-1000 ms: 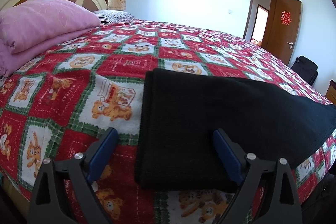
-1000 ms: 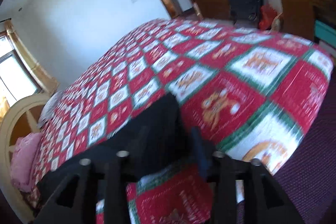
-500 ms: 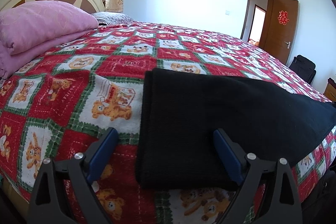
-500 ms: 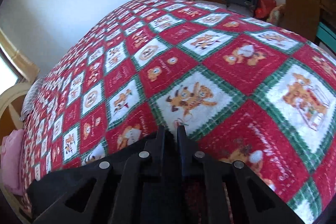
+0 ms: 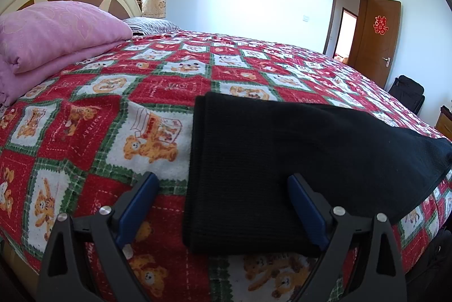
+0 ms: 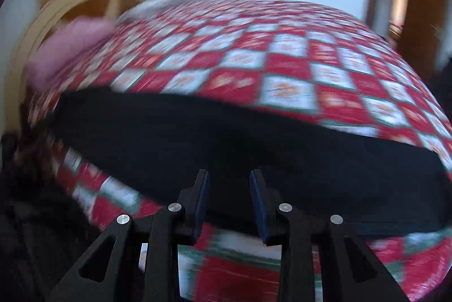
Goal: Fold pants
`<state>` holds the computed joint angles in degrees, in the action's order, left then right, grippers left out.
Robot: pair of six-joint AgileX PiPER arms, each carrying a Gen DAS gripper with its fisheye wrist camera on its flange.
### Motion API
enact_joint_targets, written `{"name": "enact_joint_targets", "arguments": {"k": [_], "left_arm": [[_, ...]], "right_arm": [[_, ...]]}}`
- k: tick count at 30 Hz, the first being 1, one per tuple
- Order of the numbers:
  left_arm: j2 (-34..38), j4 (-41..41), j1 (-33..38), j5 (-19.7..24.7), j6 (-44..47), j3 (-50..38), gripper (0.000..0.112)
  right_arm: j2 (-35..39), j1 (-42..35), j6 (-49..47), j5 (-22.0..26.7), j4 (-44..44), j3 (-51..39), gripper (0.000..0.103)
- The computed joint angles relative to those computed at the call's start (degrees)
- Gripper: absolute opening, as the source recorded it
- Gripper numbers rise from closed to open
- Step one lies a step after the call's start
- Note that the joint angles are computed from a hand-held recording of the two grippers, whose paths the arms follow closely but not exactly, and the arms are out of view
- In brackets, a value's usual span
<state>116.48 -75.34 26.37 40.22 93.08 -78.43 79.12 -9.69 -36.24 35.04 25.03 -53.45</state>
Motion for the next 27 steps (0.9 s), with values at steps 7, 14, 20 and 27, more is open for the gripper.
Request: {"name": "enact_joint_targets", "arguments": {"k": [7, 14, 20, 27], "left_arm": [[0.1, -1.4, 0.3, 0.3, 1.2, 0.5, 0.096], [0.1, -1.7, 0.4, 0.4, 1.5, 0.6, 0.096], [0.1, -1.4, 0.5, 0.5, 1.2, 0.5, 0.096], [0.3, -0.7, 0.6, 0.9, 0.4, 0.0, 0.096]], "right_arm": [[3.4, 17.2, 11.6, -9.6, -15.8, 2.9, 0.031], [7.0, 25.3, 31.2, -13.4, -38.1, 2.3, 0.031], [4.0, 28.9, 31.0, -13.3, -38.5, 3.4, 0.002], [6.5, 31.9, 40.6, -13.9, -48.8, 5.1, 0.001]]}}
